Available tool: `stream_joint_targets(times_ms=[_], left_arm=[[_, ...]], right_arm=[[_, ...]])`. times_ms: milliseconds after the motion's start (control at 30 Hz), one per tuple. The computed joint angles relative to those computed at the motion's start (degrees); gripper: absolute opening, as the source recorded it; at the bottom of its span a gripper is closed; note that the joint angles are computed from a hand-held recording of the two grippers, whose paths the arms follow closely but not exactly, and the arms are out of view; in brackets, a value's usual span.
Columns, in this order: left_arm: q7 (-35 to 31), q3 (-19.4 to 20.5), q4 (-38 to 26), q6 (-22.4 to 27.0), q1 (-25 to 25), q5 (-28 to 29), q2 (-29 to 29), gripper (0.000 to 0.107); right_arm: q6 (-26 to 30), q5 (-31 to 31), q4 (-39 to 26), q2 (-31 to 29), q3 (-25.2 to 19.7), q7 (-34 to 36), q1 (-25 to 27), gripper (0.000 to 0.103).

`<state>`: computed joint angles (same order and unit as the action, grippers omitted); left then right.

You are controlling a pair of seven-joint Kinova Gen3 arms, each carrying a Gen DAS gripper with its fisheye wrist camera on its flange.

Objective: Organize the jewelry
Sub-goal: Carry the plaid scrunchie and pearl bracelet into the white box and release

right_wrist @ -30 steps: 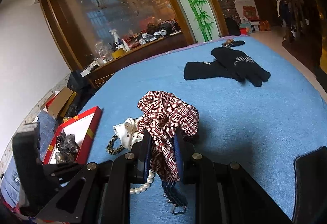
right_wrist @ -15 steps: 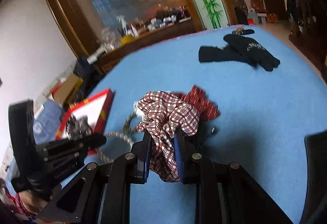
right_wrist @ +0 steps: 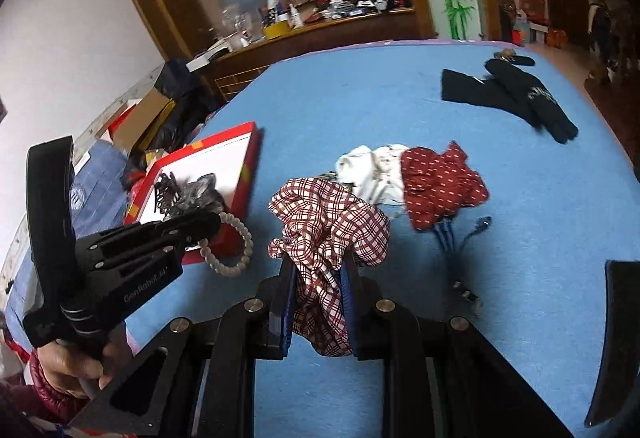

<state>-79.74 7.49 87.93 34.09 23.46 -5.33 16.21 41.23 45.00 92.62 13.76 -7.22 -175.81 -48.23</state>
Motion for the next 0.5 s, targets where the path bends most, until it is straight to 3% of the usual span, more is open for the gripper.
stream_joint_targets(times_ms=[500], left_arm=[[0.4,-0.7,2.5,-1.9,-3.3,0.7,-2.9,0.011]], right_arm=[[0.9,-3.4,-6.7,3.5,1.1,7.9,-1.6,0.023]])
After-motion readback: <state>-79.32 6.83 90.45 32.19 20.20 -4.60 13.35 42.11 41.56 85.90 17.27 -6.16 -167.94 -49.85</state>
